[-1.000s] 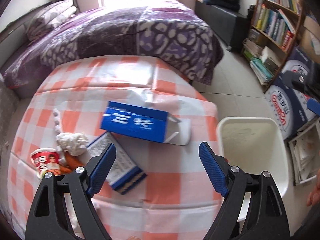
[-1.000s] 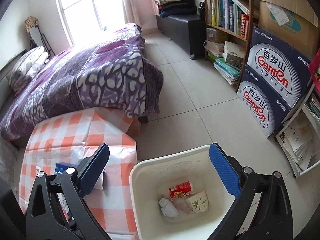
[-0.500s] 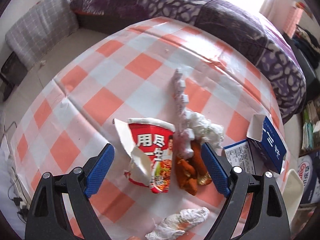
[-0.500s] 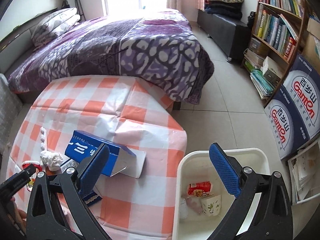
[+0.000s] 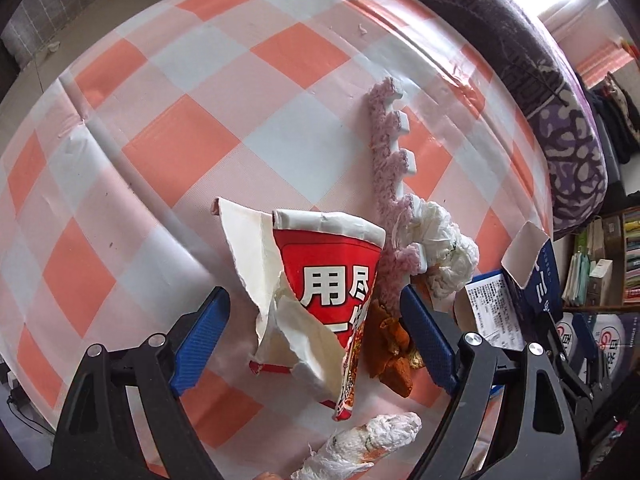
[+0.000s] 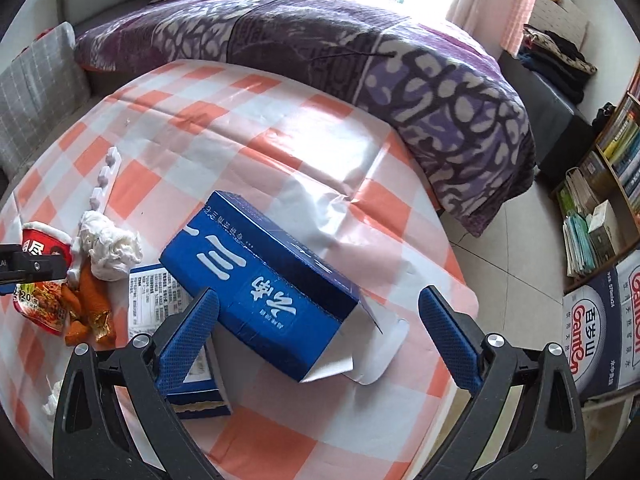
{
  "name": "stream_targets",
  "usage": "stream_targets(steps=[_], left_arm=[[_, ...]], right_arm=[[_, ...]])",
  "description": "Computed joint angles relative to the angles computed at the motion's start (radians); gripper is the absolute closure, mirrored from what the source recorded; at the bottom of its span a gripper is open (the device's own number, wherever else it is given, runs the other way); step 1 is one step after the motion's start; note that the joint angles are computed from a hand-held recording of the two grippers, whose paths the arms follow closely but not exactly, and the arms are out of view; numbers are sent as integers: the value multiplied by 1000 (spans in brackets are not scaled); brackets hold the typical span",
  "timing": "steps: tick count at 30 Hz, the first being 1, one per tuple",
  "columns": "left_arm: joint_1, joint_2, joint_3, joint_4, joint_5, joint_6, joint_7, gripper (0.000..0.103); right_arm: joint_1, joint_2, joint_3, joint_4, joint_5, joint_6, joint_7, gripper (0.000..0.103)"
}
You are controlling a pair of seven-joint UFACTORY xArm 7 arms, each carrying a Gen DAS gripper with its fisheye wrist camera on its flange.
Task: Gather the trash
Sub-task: 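Grasp the red-and-white snack wrapper with the left gripper while the right grasps the blue box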
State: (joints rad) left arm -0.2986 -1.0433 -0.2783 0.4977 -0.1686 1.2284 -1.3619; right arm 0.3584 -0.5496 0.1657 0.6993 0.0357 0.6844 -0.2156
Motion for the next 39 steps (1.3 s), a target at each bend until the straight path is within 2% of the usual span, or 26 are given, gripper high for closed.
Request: stream_targets(steps=[7, 11, 12, 13, 14, 16, 17, 25, 32, 39], left_arm=[[-4, 19, 16, 1, 20, 1, 57, 29], [0, 45, 6, 19, 39, 16, 83, 32], [2, 52, 2, 25, 45, 19, 87, 36], [8, 66, -1, 32, 53, 14, 91, 42], [9, 66, -3, 33, 59, 15, 92, 46], [10, 52, -1, 27, 61, 11, 91, 50], [12, 40, -3, 24, 61, 14, 84, 51], [67, -9, -49, 71, 159, 42, 60, 51], [127, 4, -119, 152, 297, 78, 64, 51], [152, 10, -170, 197, 367, 108, 52, 51]], right_arm=[[71, 73, -47, 41, 107, 48, -116, 7], [47, 98, 4, 38, 66, 42, -97, 7], [51, 103, -1, 40, 83, 42, -89, 8], [57, 108, -11, 48, 108, 52, -87, 12], [61, 113, -19, 54, 129, 58, -87, 26], [55, 117, -22, 66, 152, 66, -64, 42], [50, 116, -20, 66, 158, 61, -48, 44], [53, 62, -29, 67, 226, 3, 28, 47], [60, 10, -40, 61, 247, -58, 85, 47], [56, -42, -46, 38, 248, -88, 151, 47]])
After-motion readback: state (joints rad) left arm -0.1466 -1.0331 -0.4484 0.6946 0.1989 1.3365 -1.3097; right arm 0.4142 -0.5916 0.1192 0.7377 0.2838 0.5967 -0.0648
